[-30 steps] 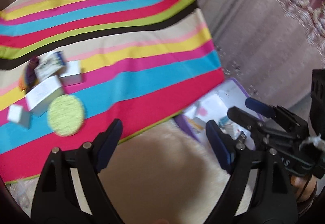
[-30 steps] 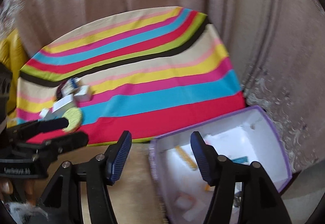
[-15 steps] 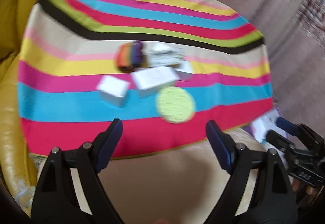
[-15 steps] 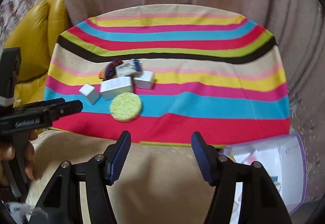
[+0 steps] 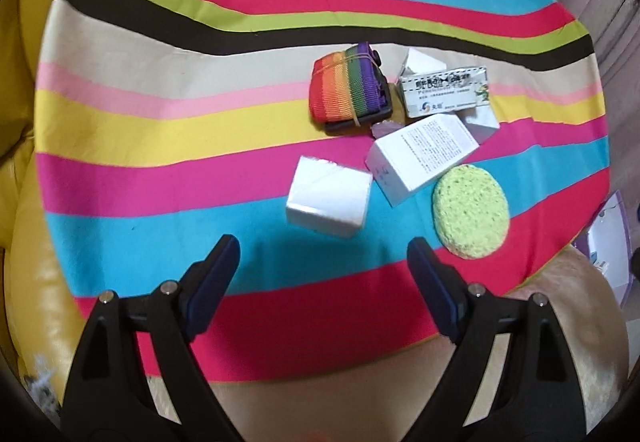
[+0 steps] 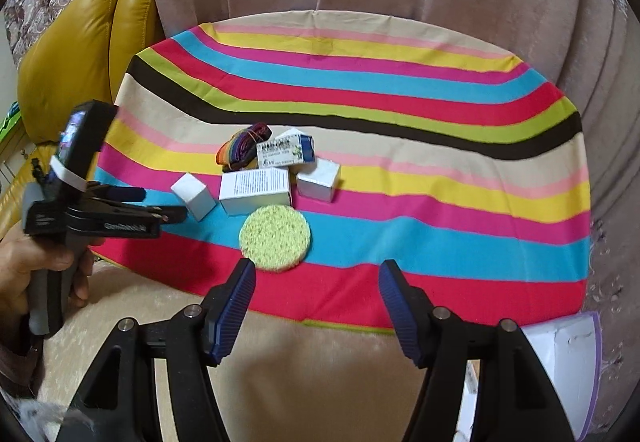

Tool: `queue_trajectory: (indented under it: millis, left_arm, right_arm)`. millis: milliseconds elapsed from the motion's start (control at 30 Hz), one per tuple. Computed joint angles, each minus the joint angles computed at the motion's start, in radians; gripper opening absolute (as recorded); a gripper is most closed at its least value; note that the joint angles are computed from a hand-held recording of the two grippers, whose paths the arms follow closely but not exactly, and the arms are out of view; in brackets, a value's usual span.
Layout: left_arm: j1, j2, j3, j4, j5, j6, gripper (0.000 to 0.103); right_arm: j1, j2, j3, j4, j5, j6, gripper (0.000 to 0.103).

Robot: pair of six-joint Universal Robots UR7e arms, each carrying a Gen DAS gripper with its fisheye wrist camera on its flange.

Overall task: Organize objects
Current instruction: 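Move the left tool back over the table and grasp the white foam cube, then lift the white foam cube with the left tool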

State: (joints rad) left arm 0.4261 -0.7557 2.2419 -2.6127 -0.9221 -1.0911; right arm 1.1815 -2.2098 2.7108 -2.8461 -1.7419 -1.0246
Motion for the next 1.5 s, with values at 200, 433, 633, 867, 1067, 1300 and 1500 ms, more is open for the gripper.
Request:
queue_trajectory:
  millis: [200, 433, 633, 867, 1067, 1300, 1500]
  left_arm:
    - [0.027, 0.021, -0.026, 0.015, 0.008, 0.036, 0.088]
    - [0.046, 0.042, -0.044, 0.002, 0.017, 0.076, 0.07]
    - [0.027, 0.034, -0.031, 0.006, 0.025, 0.044, 0.051]
    - [-0.063, 0.009, 0.021, -0.023, -0.027, -0.05, 0.051]
    - [-0.075, 0.013, 0.021, 0.008, -0.047, -0.111, 0.053]
    - [-0.09, -0.005, 0.061, -0.025, -0.054, -0.169, 0.071]
    - [-0.091, -0.009, 0.047, -0.004, -0.034, -0.13, 0.07]
  right_arm:
    - [0.048, 0.121, -0.006, -0.111, -0.043, 0.024, 0.066]
    - [0.073, 0.208, 0.015, -0.213, -0.092, 0.012, 0.066]
    - [0.069, 0.251, 0.029, -0.271, -0.114, -0.002, 0.066]
    - [0.045, 0.276, 0.038, -0.298, -0.12, 0.0, 0.067]
    - [0.002, 0.313, 0.073, -0.387, -0.117, -0.033, 0.067]
    - [-0.035, 0.312, 0.09, -0.411, -0.094, -0.054, 0.068]
    - [-0.056, 0.31, 0.078, -0.371, -0.081, -0.036, 0.069]
